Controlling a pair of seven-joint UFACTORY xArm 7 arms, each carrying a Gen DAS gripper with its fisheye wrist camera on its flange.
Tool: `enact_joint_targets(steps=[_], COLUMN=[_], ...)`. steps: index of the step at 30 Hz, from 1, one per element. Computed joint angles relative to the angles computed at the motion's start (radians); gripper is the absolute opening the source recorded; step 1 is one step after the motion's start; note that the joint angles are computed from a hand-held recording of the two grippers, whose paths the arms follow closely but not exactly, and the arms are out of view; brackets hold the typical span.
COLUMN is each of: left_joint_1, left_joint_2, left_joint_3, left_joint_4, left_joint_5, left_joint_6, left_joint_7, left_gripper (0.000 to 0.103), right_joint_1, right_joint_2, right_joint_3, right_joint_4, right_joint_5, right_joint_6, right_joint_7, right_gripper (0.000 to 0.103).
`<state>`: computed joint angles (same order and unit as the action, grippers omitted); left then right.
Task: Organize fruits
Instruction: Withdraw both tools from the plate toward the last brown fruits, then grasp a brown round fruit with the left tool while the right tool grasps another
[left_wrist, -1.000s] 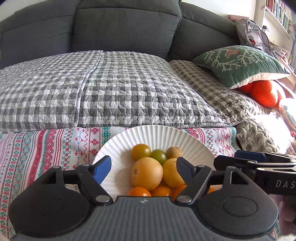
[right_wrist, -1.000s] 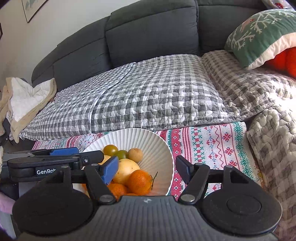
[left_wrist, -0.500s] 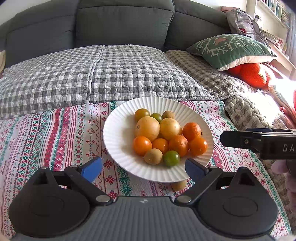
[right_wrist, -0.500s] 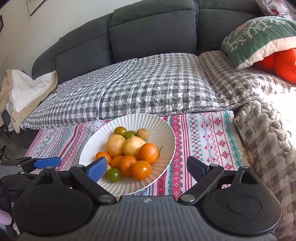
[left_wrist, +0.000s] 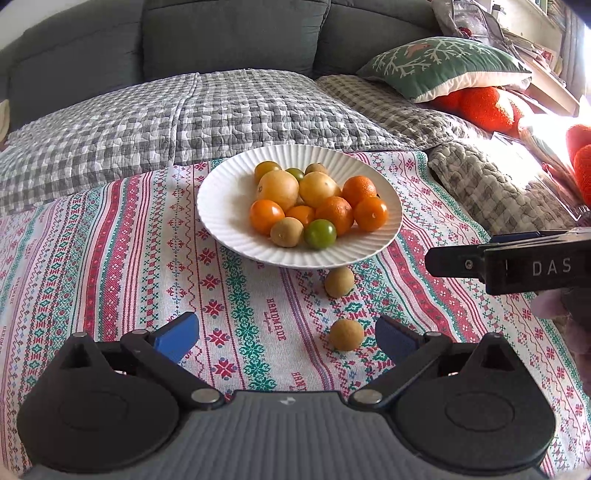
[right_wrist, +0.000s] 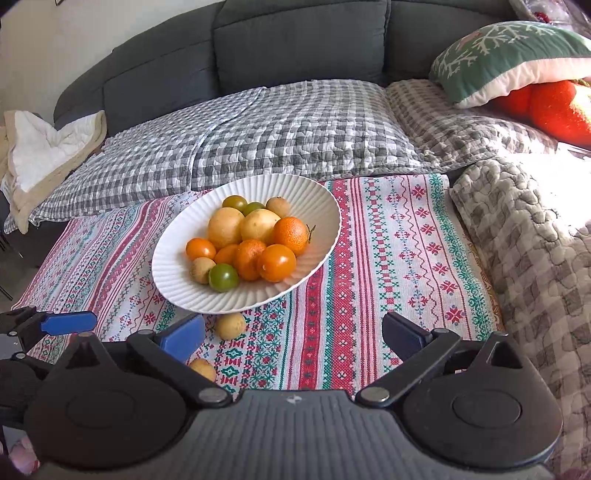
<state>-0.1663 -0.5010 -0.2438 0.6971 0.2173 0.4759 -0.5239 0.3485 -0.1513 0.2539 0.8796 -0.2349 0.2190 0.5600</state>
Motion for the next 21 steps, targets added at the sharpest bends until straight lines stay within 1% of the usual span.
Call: enact_joint_targets(steps=[2, 4, 9, 12, 14, 16, 17, 21], left_joint_1=[0.011, 0.025, 0.041, 0.052, 0.052, 0.040, 0.033, -0.017], left_joint_2=[-0.018, -0.023, -0.009, 0.007, 0.020, 0.039, 0.046, 0.079], left_joint_3=[-0.016, -0.035, -0.065, -0.084, -0.085, -0.074, -0.067, -0.021], left_joint_4=[-0.026, -0.041, -0.065, -0.071, -0.074, -0.072, -0.071, -0.068], left_joint_5=[0.018, 0.038, 0.078, 0.113, 0.123, 0.119, 0.113, 0.056], left_joint_6=[-0.017, -0.026, -0.070, -0.105, -0.125, -0.138, -0.142, -0.175], left_joint_7=[-0.021, -0.045, -0.091, -0.115, -0.123, -0.119, -0.115, -0.076], left_gripper=[0.099, 0.099, 0.099, 0.096, 0.091, 0.079, 0.078, 0.062], right_joint_1=[0.020, 0.022, -0.015, -0.023, -0.016, -0.010, -0.009, -0.008], right_joint_2=[-0.006, -0.009, 0.006, 0.014, 0.018, 0.021, 0.022, 0.024], right_joint_3=[-0.015, -0.016, 0.020, 0.027, 0.020, 0.014, 0.012, 0.006], right_joint_4=[-0.005, -0.017, -0.007, 0.000, 0.003, 0.004, 0.006, 0.006], right_joint_5=[0.047, 0.062, -0.033, -0.090, -0.099, -0.102, -0.106, -0.120], right_joint_6=[0.029, 0.019, 0.037, 0.039, 0.042, 0.045, 0.048, 0.053], right_joint_7=[-0.035, -0.042, 0.068, 0.114, 0.115, 0.108, 0.106, 0.109], right_gripper=[0.102, 0.102, 0.102, 0.102, 0.102, 0.102, 0.102, 0.102])
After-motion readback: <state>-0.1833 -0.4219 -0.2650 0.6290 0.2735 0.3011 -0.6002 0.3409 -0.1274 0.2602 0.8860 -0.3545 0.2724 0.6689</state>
